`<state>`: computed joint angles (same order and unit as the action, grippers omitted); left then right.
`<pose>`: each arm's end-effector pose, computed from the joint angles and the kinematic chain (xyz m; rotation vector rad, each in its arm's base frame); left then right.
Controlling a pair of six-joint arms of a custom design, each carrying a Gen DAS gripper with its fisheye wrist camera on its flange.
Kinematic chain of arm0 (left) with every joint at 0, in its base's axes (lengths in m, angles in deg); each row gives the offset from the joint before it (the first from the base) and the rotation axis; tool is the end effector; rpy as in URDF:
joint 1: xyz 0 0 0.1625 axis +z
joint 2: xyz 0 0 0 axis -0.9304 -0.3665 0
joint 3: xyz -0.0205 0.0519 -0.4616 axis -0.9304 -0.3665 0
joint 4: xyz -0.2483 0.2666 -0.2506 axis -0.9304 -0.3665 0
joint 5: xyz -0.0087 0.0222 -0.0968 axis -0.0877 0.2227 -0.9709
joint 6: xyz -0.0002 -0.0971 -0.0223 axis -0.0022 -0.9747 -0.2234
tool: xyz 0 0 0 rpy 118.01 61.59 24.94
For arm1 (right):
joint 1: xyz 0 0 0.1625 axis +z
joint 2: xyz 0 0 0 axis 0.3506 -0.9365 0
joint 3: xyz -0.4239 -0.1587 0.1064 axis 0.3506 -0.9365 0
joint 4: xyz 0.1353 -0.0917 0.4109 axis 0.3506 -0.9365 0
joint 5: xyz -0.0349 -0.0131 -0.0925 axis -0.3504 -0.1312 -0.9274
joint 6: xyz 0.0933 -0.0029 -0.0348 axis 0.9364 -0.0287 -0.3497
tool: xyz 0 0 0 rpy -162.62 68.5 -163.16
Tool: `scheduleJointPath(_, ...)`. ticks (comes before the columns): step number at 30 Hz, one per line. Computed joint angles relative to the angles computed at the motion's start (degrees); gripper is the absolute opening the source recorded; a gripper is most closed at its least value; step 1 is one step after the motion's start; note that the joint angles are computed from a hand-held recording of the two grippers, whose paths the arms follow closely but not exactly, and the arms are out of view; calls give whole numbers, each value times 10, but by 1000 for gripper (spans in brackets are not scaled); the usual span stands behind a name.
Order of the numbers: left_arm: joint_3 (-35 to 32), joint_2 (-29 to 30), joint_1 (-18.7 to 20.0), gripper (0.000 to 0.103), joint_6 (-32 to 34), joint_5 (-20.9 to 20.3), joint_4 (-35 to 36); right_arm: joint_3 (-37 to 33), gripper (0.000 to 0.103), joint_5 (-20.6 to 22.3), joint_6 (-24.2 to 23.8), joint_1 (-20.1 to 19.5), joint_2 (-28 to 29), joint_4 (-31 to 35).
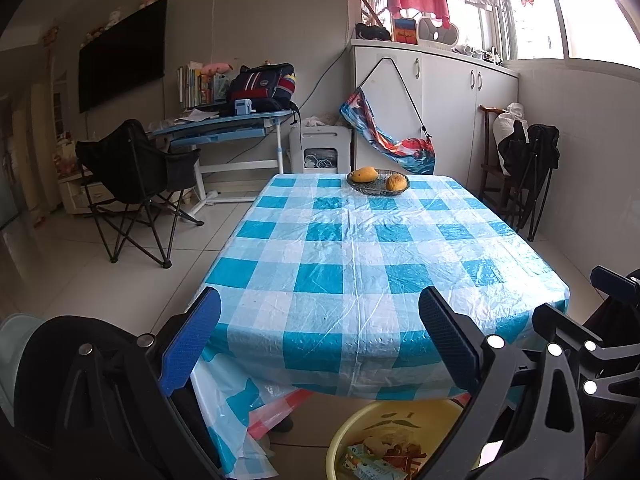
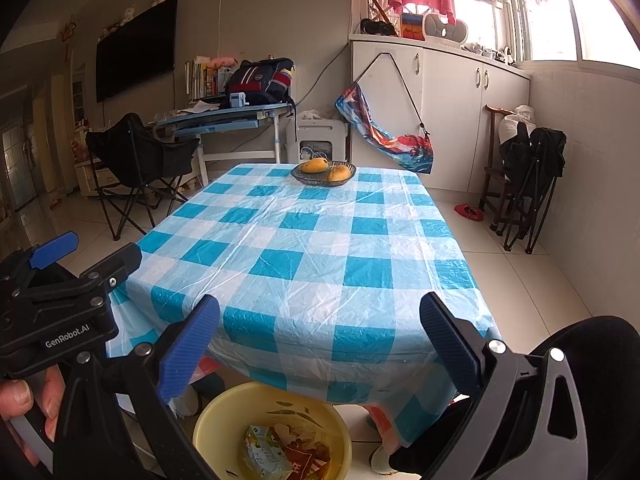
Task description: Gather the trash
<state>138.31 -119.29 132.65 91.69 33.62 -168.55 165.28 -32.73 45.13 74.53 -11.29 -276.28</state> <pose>-0.1112 -0.7217 0.1687 0.2691 1.9145 -1.2899 0.1851 -0.8125 0.0516 0.8780 -2.2665 1.0912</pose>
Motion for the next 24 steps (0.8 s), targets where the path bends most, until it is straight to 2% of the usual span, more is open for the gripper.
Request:
scheduleJointPath(9, 1, 2, -2, 96, 14, -5, -13, 0, 96, 0, 0, 0, -1, 1)
scheduleJointPath(15, 6, -1, -3, 96, 20, -23, -24, 0, 96, 0, 1, 0, -1, 2)
scheduleJointPath(24, 3, 3, -4, 96, 30, -22, -42, 1, 96, -2, 1, 1, -2, 4)
